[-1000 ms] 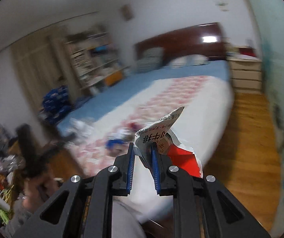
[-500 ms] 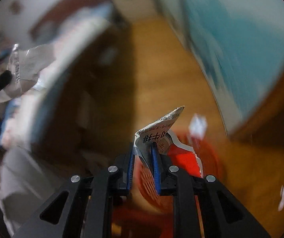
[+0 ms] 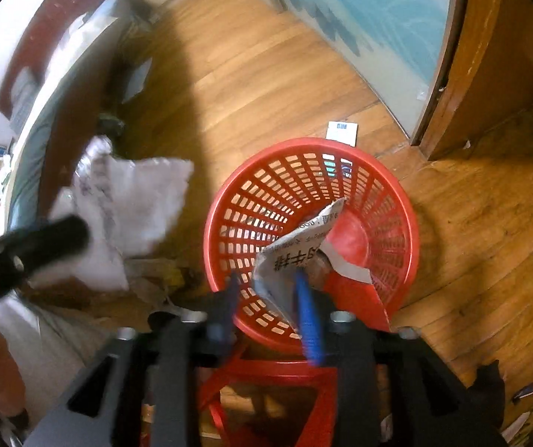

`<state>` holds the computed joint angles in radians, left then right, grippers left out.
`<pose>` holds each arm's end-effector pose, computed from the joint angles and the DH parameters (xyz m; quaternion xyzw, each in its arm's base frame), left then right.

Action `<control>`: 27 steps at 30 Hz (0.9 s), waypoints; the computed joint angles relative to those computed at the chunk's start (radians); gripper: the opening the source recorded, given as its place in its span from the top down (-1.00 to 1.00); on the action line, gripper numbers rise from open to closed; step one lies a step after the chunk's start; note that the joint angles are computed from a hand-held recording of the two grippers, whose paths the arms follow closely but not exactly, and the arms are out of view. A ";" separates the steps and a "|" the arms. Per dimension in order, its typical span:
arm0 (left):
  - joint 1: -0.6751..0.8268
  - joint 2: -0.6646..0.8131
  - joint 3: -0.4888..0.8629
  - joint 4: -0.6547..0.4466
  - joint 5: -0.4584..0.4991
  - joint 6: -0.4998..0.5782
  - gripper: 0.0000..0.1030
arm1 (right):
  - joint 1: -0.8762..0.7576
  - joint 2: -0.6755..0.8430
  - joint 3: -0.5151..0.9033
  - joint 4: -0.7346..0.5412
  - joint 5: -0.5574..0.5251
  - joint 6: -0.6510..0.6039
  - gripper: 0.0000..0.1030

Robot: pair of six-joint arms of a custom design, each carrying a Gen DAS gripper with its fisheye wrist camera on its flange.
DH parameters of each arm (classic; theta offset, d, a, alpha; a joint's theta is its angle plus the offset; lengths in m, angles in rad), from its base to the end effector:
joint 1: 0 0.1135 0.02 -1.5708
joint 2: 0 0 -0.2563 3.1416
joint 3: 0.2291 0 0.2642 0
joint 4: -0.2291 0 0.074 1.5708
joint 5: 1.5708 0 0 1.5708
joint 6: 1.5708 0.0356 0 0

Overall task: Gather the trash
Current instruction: 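Swing both open tools back toward the bed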

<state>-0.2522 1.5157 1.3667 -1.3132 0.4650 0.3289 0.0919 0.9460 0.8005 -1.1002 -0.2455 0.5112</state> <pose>0.2678 -0.0855 0.2854 0.2903 0.9273 -0.2279 0.0616 0.1665 0.0240 0.2406 0.1845 0.9621 0.1631 0.1175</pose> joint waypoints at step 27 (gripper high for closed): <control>1.075 0.015 0.536 -0.140 0.361 0.338 -0.49 | 0.730 0.589 1.118 -0.066 0.505 0.133 -0.54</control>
